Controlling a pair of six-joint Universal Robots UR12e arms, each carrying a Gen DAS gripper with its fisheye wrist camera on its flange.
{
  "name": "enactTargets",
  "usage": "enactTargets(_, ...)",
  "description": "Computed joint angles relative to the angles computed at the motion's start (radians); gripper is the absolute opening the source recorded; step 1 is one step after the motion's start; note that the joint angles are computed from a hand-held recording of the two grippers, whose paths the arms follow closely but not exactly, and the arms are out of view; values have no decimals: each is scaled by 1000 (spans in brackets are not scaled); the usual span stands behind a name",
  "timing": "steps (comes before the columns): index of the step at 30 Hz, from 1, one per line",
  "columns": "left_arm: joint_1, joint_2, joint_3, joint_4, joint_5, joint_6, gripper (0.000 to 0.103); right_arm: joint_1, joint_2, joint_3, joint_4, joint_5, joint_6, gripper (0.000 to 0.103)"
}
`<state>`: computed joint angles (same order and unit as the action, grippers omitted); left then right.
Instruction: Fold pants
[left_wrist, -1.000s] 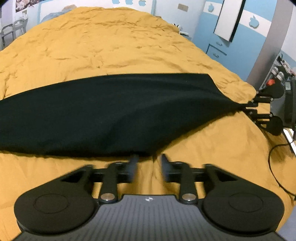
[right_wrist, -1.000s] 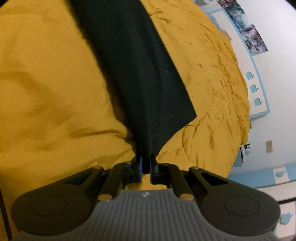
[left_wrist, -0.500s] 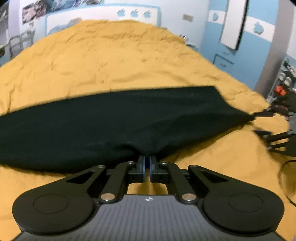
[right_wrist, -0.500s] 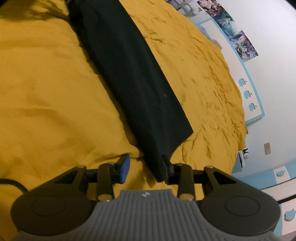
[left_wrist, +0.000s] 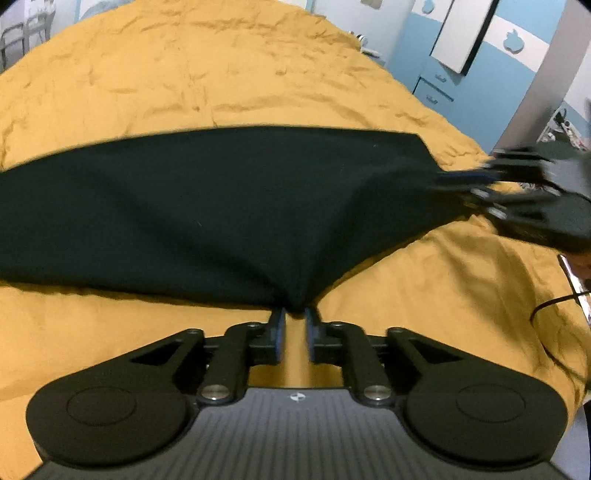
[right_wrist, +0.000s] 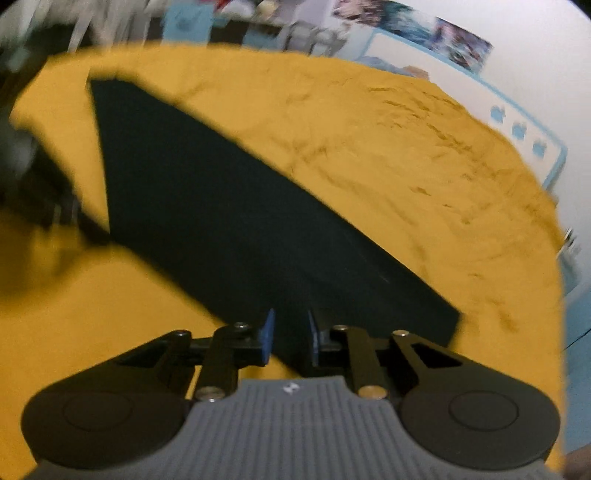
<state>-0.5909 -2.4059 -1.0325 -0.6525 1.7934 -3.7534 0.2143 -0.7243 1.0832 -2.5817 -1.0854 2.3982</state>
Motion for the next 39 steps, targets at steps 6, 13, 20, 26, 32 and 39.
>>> enactTargets(6,13,102,-140,70,87,-23,27,37,86,-110,18,28,250,4)
enactTargets(13,79,286,-402,127,252,-207,41,58,117,-147,92,-48,313,3)
enactTargets(20,175,439,-660,156,396,-577,56,63,85,-97,-27,-74,410,4)
enactTargets(26,272,465,-818,405,363,-880,56,66,50,-33,-90,-122,531,5)
enactTargets(32,308,405,-813,493,411,-1024,48,72,19,10,-72,-141,506,13)
enactTargets(39,322,400,-805,502,411,-1043,8,67,2,43,-63,-139,509,13)
